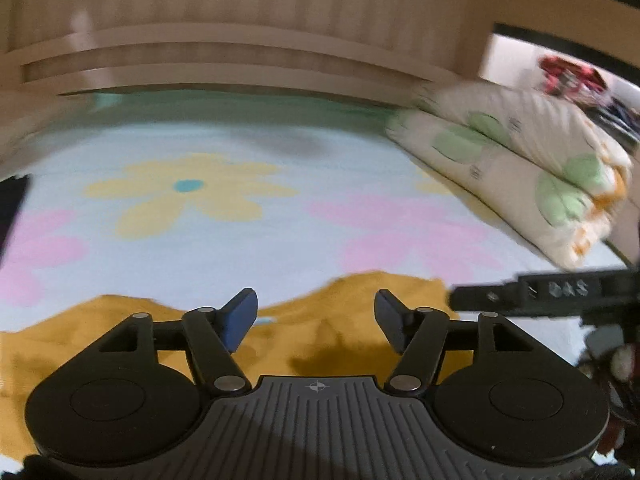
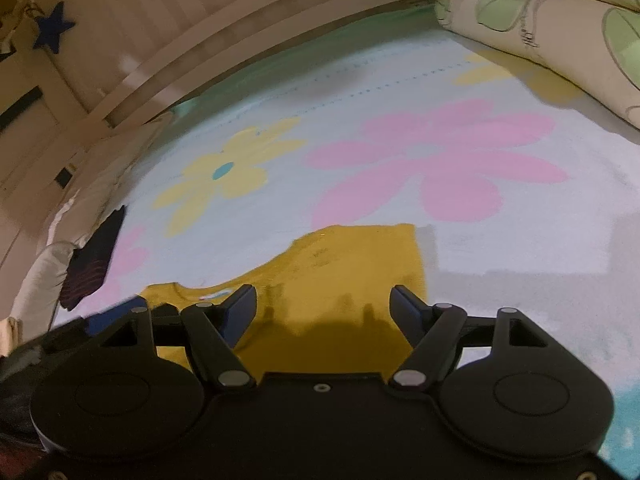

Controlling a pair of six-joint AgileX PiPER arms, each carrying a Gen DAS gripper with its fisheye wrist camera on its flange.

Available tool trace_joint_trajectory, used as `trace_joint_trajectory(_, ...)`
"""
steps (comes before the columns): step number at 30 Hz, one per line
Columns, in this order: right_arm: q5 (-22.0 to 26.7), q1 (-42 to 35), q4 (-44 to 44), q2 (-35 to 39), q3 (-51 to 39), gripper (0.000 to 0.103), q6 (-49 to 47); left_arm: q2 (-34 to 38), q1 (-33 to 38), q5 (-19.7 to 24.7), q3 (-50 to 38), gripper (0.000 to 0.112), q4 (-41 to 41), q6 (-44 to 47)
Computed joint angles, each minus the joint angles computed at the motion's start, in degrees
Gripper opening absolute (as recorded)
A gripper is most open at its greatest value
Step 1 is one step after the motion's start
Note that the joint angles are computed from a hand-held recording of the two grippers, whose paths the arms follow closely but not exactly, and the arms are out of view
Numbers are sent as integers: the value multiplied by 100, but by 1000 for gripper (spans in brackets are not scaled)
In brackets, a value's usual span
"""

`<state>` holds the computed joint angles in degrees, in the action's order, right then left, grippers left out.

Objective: Fold small clothes

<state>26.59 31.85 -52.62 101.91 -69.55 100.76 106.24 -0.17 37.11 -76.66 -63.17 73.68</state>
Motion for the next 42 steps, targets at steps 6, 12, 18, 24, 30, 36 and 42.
trace_joint_trajectory(6,-246,125,599,545,-717,76,-896,493,570,-437,-755,63,1851,-1758)
trace_joint_trajectory(12,-345,163,1415,1179,-1347,76,-1790,1091,1165,-173,-1452,63,3151,-2817)
trace_joint_trajectory(18,-363,84,1714,1543,-1547,76,-1776,1797,1453,670,-2392,63,3960,-3524)
trace_joint_trajectory(24,-482,7,2013,1844,-1734,77,-1921,2029,1708,1060,-2897,66,3641,-3683)
trace_joint_trajectory(30,-329,51,2103,1984,-1998,33,-2068,2051,1991,927,-3198,66,3440,-4114)
trace_joint_trajectory(36,-172,177,2273,1715,-2256,14,-2801,2284,2060,905,-3598,66,3762,-4501)
trace_joint_trajectory(42,-57,257,548,634,-1524,13,-1523,2191,1987,842,-3458,66,3782,-4353)
